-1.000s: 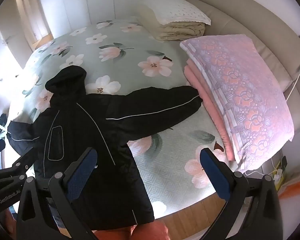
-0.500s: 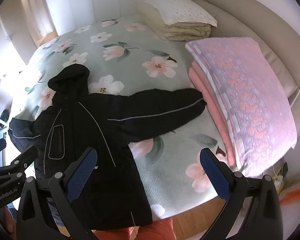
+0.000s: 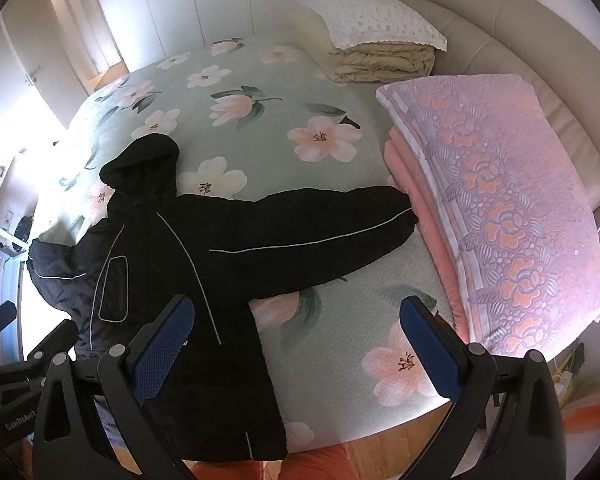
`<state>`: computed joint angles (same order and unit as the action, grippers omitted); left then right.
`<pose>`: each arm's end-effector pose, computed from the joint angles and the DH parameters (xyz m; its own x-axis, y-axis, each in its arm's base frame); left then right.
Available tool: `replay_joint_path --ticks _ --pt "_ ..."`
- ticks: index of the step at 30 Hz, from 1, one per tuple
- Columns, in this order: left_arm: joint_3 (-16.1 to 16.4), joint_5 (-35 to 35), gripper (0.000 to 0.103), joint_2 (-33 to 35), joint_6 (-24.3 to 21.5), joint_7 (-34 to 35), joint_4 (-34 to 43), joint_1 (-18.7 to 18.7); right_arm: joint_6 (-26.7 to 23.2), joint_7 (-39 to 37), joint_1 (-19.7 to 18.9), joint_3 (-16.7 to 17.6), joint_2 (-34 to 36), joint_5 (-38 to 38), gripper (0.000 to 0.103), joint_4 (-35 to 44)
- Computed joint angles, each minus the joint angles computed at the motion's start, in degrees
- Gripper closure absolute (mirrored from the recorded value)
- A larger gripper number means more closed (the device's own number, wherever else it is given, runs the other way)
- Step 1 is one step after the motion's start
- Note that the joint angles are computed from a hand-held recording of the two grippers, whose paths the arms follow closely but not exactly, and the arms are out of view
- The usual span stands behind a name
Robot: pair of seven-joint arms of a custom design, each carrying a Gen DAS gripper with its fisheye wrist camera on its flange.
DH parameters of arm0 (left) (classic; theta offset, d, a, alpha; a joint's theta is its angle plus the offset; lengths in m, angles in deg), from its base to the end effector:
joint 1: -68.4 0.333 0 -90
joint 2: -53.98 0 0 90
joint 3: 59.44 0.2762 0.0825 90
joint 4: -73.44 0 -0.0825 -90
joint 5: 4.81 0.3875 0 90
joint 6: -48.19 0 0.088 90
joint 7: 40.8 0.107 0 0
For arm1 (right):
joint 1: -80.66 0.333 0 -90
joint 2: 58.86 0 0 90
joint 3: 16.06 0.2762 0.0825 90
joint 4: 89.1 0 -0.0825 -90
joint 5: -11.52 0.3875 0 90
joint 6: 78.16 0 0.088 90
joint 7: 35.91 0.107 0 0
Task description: Fold large clothes
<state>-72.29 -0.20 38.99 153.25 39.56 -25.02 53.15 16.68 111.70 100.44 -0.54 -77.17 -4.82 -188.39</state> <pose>0.4430 -0.2474 0.6769 -0.3110 -0.9474 -0.0750 -0.8706 0.3157 -0.3774 0.3910 0.2708 0.6805 -0.3917 -0.9201 0.0037 -0.8349 0.3538 -0.4216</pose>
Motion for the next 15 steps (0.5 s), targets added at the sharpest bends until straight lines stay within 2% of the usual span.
replay_joint_path --ticks 4,15 --pt "-1.2 1.3 0.000 1.2 -0.5 -1.9 1.5 -0.5 1.2 -2.3 -0.7 -1.5 -1.6 0.9 0.000 -1.8" --pt "-2.6 3.0 0.000 4.9 -2.4 -6.1 5.0 -2.1 3.4 -7.1 -3.5 -2.7 -4.3 2.9 0.000 -5.4"
